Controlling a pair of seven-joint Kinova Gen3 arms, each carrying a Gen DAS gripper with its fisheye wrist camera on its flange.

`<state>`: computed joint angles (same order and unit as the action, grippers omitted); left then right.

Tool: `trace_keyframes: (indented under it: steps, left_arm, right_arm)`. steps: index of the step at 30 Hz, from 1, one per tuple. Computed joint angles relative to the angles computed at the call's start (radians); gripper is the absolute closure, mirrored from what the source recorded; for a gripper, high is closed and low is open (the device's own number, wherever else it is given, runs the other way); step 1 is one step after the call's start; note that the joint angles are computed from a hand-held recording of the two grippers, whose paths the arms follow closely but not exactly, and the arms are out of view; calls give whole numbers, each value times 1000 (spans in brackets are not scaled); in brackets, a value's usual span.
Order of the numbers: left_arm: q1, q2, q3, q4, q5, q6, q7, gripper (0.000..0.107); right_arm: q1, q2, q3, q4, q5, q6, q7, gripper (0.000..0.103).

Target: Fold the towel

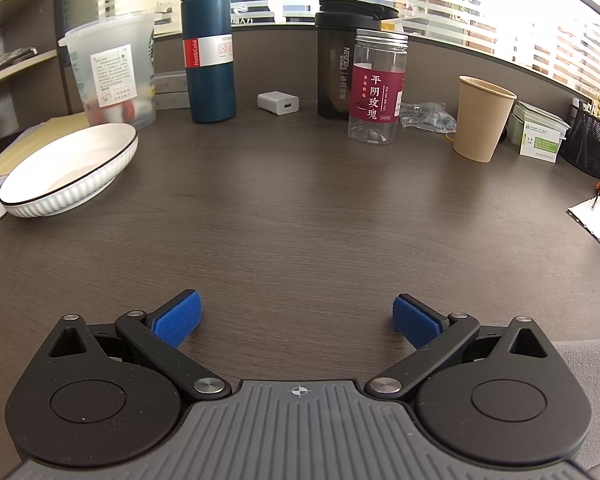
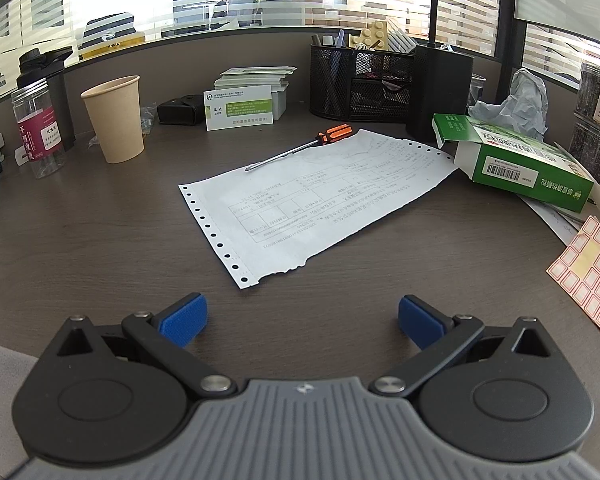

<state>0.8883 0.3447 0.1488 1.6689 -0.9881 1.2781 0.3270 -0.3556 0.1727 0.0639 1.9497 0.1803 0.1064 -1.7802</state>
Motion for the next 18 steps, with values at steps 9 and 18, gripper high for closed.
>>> trace_keyframes:
  steps: [9,18]
  left_arm:
    - [1,0,1,-1,0,2,1,5]
    - [3,2,0,-3,1,4,2,5]
  right_arm:
    - [-4,0,4,0,0,-1,-1,0]
    - [-10,0,10,1,3,-1,-5,0]
